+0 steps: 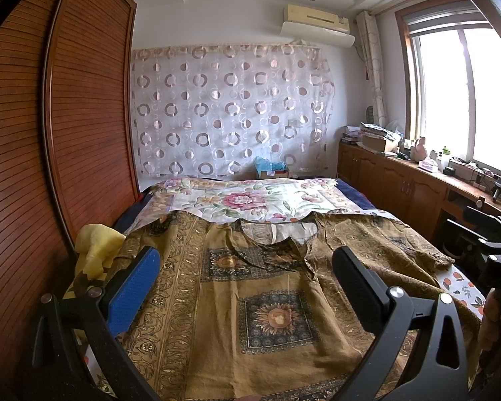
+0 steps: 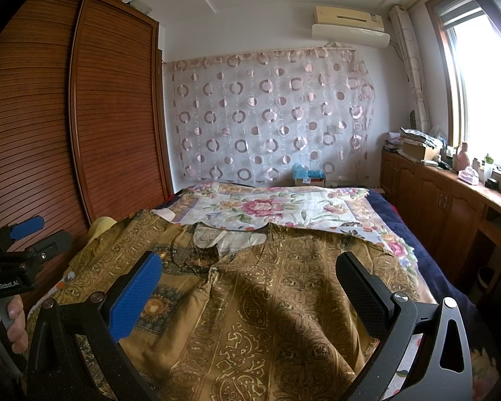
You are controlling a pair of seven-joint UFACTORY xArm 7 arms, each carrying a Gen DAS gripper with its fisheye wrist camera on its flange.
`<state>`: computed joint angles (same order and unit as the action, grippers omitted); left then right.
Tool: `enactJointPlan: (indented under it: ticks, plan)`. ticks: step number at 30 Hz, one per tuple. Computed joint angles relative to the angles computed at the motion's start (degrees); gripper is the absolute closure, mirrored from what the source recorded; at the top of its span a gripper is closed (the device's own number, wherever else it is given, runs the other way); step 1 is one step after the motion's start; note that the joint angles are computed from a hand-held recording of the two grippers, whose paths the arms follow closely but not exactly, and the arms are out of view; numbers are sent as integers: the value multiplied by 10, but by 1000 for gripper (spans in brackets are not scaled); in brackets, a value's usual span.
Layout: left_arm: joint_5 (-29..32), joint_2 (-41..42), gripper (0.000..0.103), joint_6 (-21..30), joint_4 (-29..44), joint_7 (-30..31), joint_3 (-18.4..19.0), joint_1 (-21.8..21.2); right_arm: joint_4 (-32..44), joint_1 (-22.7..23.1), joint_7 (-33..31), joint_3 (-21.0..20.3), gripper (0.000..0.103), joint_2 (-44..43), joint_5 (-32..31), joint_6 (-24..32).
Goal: Fold small clothes
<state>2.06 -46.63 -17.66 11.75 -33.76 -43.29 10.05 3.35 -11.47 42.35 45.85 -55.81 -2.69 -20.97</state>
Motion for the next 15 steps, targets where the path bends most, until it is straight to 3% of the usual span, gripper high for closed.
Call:
enactJointPlan:
  ticks: [15]
  plan:
    - [1, -2, 0, 0, -1, -4, -2, 1, 0, 2, -1, -2, 0, 1, -1, 0]
